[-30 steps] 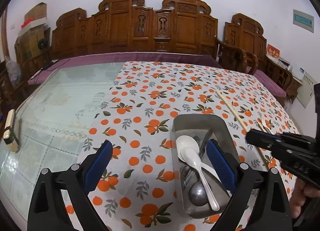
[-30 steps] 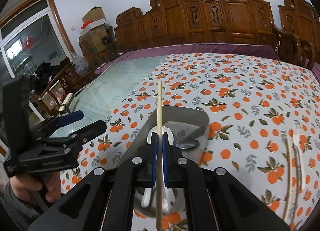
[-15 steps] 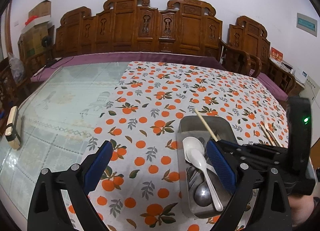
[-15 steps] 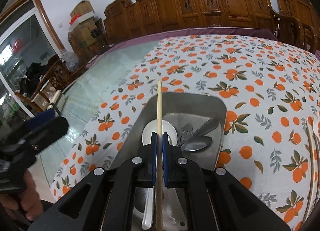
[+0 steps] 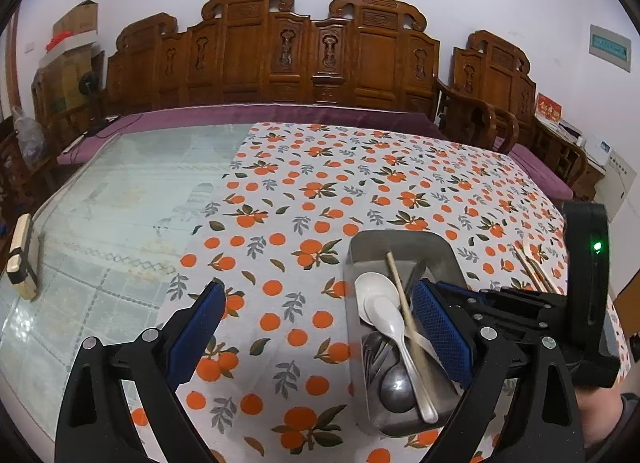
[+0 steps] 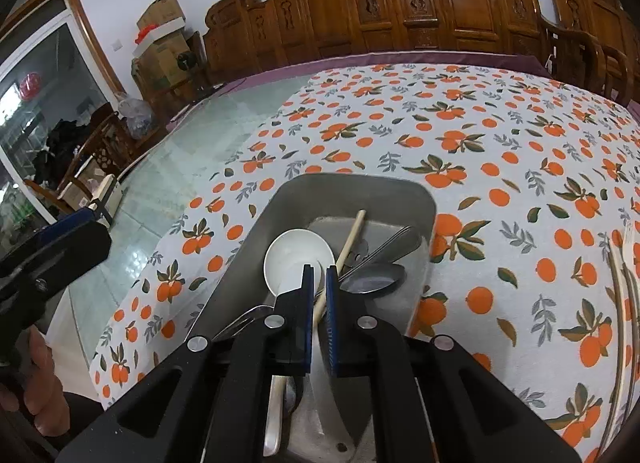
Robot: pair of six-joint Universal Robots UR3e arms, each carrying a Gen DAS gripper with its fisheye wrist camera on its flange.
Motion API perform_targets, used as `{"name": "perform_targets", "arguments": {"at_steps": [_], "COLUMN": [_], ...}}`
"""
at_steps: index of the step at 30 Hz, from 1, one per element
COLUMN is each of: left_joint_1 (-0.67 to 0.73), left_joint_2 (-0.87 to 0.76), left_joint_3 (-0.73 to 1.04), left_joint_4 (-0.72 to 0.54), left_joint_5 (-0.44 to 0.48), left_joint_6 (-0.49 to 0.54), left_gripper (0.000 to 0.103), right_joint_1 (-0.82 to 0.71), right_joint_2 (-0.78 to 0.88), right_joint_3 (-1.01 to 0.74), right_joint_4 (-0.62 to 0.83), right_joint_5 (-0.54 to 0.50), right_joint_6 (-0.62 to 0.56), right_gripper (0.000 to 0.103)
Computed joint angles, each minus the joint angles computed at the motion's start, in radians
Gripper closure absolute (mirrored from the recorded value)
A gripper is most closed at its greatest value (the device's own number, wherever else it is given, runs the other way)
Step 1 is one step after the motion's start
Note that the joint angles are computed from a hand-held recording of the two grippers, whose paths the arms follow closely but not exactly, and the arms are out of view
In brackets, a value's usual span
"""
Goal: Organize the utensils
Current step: 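Lower the wooden chopstick into the tray and open the right gripper, then move the right gripper to the white plastic fork and grasp it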
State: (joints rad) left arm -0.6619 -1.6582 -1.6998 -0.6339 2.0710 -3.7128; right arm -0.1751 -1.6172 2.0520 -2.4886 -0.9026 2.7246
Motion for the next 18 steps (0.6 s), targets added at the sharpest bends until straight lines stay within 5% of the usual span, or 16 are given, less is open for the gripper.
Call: {"name": "perform_targets", "arguments": {"at_steps": [12,18], "left_joint_1": [-0.061,-0.089], "left_joint_2": [-0.11,-0.172], "left_joint_3": [0.121,0.186], "left_joint_4": [-0.015,-0.035], "left_joint_5": [0.014,0.007], "left_joint_6": [0.002,-0.002], "left_gripper": [0.012,0.012], "right_joint_1": [-0.285,-0.475], "right_joint_2": [-0.271,-0.361], "right_joint_3": [0.034,0.026], "right_joint_4": [0.32,0.506], "right_joint_5": [0.062,0.093], "right_joint_6": [-0.396,-0.621], "right_gripper": [0.095,0.081]}}
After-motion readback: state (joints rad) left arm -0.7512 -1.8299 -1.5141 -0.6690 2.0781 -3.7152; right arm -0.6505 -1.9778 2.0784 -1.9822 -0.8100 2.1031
